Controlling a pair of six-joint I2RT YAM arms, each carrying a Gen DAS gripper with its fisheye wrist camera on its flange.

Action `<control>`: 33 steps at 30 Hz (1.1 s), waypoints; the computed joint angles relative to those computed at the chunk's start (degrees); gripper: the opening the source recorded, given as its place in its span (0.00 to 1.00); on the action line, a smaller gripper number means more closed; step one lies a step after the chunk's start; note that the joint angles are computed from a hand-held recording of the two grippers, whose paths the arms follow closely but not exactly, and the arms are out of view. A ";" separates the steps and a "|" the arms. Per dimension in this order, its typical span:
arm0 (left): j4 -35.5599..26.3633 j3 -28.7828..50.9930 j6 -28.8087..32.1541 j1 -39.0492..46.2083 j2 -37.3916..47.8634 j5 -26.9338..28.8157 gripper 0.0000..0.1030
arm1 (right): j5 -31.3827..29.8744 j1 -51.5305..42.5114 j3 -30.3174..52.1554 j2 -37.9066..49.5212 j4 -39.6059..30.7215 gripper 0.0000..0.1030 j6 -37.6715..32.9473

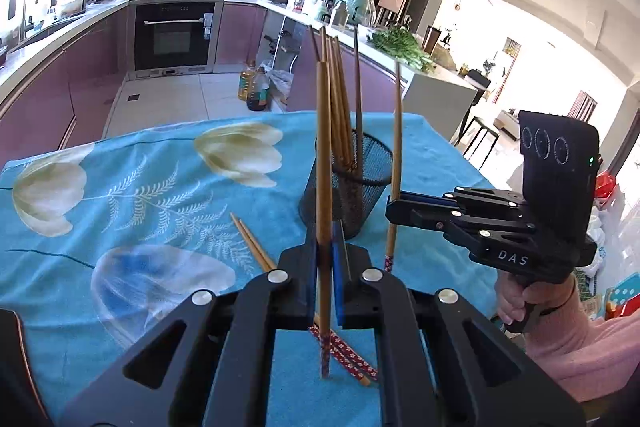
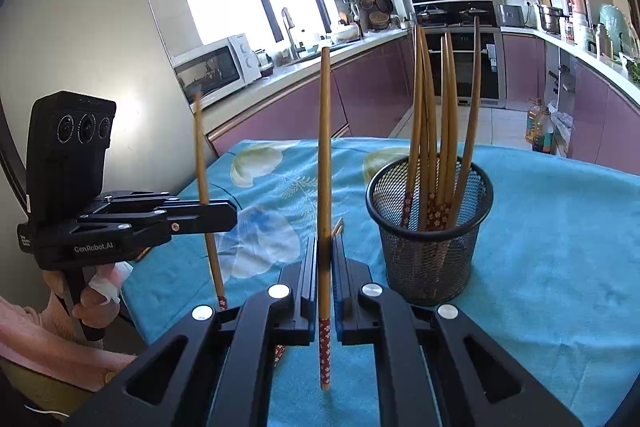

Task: Organize utensils
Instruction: 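Lift both held chopsticks upright and carry them over the mesh cup, then insert the left tool's chopstick into the cup and open while the right tool releases its own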

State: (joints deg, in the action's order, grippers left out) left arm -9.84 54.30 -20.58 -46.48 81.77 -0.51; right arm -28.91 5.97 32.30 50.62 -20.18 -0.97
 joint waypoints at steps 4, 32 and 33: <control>-0.93 0.79 -0.17 0.39 -2.18 0.66 0.07 | -3.13 -4.00 0.93 -1.78 -0.94 0.06 -0.96; 2.92 22.21 4.98 0.01 10.20 -2.66 0.07 | -3.80 -11.02 11.39 2.73 5.81 0.06 0.20; 3.19 22.20 5.14 0.03 10.60 -2.84 0.07 | -3.41 -10.61 11.36 2.86 6.03 0.06 0.51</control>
